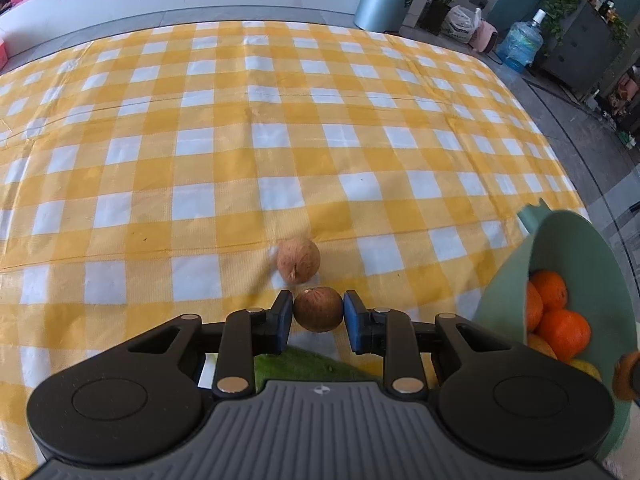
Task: Organize fruits
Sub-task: 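Lower the kiwi into the colander and open the right tool while the left tool carries its kiwi over, then lower the kiwi into the green colander and open the left tool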
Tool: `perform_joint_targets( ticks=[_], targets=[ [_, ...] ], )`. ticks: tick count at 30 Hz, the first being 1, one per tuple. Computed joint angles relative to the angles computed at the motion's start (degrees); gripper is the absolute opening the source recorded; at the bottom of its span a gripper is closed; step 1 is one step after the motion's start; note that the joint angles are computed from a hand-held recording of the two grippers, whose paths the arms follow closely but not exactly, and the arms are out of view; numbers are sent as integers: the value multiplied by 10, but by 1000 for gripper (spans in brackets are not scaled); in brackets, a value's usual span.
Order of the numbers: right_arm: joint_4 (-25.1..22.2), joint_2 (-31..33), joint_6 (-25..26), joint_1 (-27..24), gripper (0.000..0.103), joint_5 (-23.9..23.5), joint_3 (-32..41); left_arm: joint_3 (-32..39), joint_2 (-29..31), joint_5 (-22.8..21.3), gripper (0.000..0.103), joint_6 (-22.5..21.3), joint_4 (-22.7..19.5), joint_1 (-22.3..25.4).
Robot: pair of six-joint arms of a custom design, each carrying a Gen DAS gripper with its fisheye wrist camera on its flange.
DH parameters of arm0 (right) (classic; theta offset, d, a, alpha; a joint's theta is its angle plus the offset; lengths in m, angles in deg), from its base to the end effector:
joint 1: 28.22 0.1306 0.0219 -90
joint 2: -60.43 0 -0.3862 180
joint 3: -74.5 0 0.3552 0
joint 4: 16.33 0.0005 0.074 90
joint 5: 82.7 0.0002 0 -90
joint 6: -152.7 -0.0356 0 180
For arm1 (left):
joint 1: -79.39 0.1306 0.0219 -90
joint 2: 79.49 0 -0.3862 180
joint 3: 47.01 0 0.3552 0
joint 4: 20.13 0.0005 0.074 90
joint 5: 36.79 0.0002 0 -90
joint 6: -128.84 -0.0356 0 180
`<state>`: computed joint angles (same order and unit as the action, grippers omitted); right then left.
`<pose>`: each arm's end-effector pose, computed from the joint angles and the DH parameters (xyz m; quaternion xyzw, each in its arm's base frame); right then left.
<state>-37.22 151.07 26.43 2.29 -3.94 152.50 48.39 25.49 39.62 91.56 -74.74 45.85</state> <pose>0.3960 0.2409 0.3787 -0.0022 0.8780 0.3311 0.3456 0.4370 -0.2802 0.3467 -0.1873 0.9500 -0.0674 0.2407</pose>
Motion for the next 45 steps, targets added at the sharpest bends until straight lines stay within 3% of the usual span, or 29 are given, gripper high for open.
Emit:
perform_joint_targets(
  ticks=[7, 15, 20, 26, 28, 32, 36, 42, 45],
  targets=[
    [11, -7, -20, -16, 24, -2, -13, -42, -50, -11, 30, 10, 57, -18],
    [28, 20, -67, -32, 24, -39, -10, -63, -92, -32, 30, 3, 133, -52],
    [21, 47, -90, -28, 24, -58, 11, -59, -98, -31, 30, -12, 152, -60],
    [6, 59, -83, -18, 26, -42, 25, -61, -100, -27, 30, -18, 169, -65],
    [1, 62, -86, -19, 35, -42, 27, -61, -100, -26, 30, -19, 172, -66],
    [16, 56, -92, -22, 39, -44, 19, -60, -96, -18, 30, -22, 179, -67],
    [31, 38, -110, -26, 39, -21, 1, -55, -91, -8, 30, -25, 181, -72],
    [105, -29, -172, -47, 39, 87, -66, -29, -59, 34, 30, -36, 191, -81],
    [122, -39, -193, -62, 39, 80, -81, -6, -32, 57, 30, -44, 188, -87]
  ],
)
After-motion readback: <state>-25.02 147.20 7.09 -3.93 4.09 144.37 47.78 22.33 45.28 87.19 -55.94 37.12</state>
